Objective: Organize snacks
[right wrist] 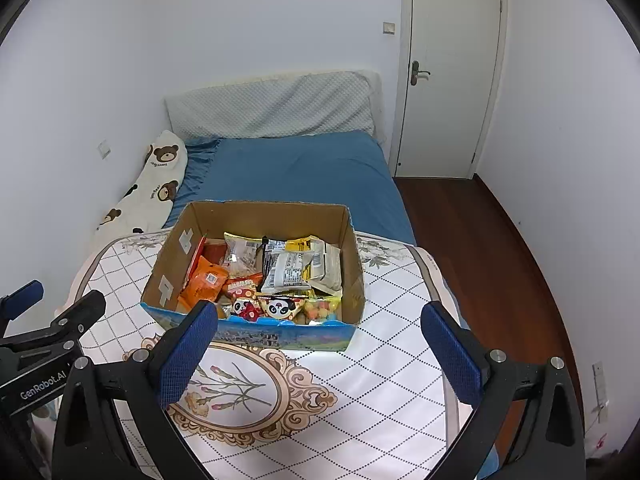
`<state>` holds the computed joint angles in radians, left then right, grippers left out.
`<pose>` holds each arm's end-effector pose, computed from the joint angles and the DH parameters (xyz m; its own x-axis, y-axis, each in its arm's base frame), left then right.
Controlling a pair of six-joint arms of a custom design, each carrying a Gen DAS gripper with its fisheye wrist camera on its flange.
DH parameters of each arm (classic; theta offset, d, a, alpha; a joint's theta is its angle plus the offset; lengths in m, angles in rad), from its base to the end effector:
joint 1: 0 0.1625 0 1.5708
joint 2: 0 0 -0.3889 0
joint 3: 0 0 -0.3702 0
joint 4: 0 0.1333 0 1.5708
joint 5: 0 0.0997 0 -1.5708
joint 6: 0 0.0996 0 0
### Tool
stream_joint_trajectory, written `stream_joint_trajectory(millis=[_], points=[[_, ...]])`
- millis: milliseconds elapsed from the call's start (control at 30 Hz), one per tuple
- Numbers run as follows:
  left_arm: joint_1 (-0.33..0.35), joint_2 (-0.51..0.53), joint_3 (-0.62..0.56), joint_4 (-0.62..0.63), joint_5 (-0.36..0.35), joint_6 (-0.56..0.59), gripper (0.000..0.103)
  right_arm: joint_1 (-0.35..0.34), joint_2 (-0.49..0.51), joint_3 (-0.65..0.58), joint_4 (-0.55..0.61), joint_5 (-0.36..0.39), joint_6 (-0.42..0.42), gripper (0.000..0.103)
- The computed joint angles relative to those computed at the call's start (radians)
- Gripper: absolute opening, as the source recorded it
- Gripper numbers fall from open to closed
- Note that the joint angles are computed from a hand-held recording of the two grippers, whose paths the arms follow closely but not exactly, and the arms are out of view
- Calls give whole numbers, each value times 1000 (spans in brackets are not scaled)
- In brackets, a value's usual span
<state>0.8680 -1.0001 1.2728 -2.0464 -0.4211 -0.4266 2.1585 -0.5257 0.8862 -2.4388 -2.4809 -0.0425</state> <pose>-0.2636 -0.6580 0.3703 -0.6541 -0.1965 -0.7304 0.3981 0.7317 -0.5533 0.4888 -0.6352 0.2221 -0.7022 -0.0518 0.7101 -0.5149 0.7258 -0.4562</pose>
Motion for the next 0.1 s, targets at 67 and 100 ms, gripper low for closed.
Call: stream_joint_trajectory(millis=[67,100], points=[[0,0,3,-9,5,4,103,0,-1,1,1,1,1,103],[0,-1,7,-17,4,9,103,0,0,0,0,0,0,103]])
